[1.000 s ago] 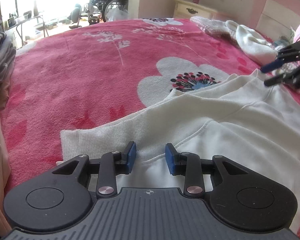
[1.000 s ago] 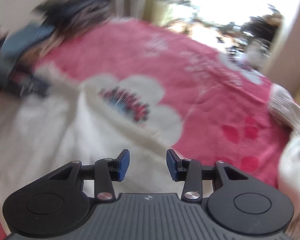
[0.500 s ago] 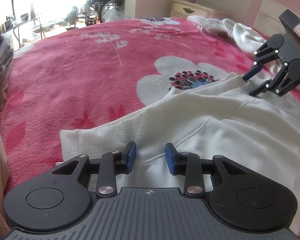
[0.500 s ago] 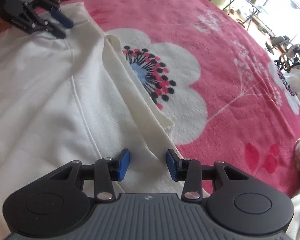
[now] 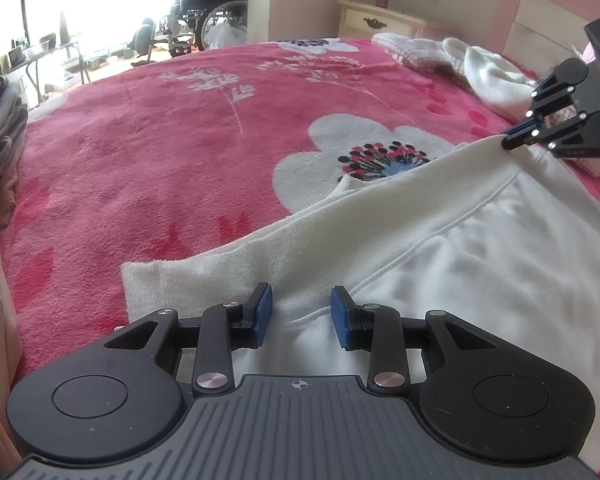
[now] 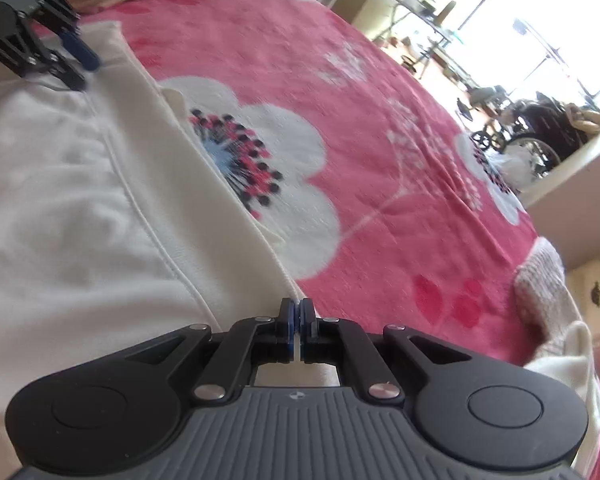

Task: Fold clothes

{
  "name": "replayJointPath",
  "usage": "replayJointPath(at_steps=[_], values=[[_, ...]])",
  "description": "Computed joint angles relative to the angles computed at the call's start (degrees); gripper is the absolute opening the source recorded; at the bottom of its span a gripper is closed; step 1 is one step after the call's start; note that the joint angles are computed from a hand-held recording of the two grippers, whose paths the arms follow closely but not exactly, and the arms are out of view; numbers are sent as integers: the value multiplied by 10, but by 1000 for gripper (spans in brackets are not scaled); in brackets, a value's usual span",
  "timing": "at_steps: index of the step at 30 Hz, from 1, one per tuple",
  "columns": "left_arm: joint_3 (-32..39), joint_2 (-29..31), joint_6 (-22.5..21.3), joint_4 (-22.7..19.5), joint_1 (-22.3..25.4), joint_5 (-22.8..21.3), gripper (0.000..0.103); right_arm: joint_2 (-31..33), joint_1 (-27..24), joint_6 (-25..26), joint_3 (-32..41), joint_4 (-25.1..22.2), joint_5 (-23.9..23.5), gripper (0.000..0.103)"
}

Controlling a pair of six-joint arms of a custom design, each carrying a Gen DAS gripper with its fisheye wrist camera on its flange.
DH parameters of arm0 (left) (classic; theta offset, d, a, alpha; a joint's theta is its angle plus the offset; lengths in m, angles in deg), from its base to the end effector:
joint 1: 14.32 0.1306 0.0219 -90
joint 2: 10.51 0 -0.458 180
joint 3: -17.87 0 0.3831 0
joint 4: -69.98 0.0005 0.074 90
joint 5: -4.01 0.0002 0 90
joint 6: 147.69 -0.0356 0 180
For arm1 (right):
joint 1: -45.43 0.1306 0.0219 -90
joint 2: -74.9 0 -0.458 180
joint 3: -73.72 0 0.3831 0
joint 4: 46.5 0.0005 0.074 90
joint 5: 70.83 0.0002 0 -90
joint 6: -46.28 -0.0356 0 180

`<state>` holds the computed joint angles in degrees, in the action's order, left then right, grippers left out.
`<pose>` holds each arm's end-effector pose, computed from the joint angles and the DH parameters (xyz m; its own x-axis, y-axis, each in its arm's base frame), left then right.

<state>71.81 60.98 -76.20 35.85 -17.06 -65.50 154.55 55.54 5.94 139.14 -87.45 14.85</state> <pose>0.3072 -0.0277 0.3650 -0.6601 0.3293 -0.6752 0.4968 0.8655 -0.0636 0.3671 0.0677 0.3970 -0.3575 -0.8358 -0.4168 -0.7567 0.5207 -0.3952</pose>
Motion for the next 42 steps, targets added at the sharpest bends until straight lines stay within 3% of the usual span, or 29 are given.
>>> replayJointPath(at_steps=[4,8,12,16,22,25,27,29,34,42], values=[[-1,-1,1,1,0,-1,33,18,9,-29,-24,47,27,3],[-2,1,1,4,1,1,33,15,-46,-172,11,27,-53,31],[-1,3,1,4,3,6,33,5,-130,-295,41,-1,-105,32],[-1,3,-3,4,7,11,33,-5,-176,-317,36,-46,-133,33],[0,3,-2,3,3,7,33,15,-168,-327,21,-71,-134,40],[-1,4,1,4,1,4,33,25,-173,-351,19,-64,-157,37],[-1,4,2,4,2,4,33,24,-181,-368,14,-56,-179,12],[1,5,7,2,3,6,33,10,-188,-386,5,-38,-191,6],[7,7,18,3,1,4,33,-26,-202,-411,-7,-13,-185,6],[7,14,20,16,-11,-10,33,-29,-196,-420,-17,8,-148,5]])
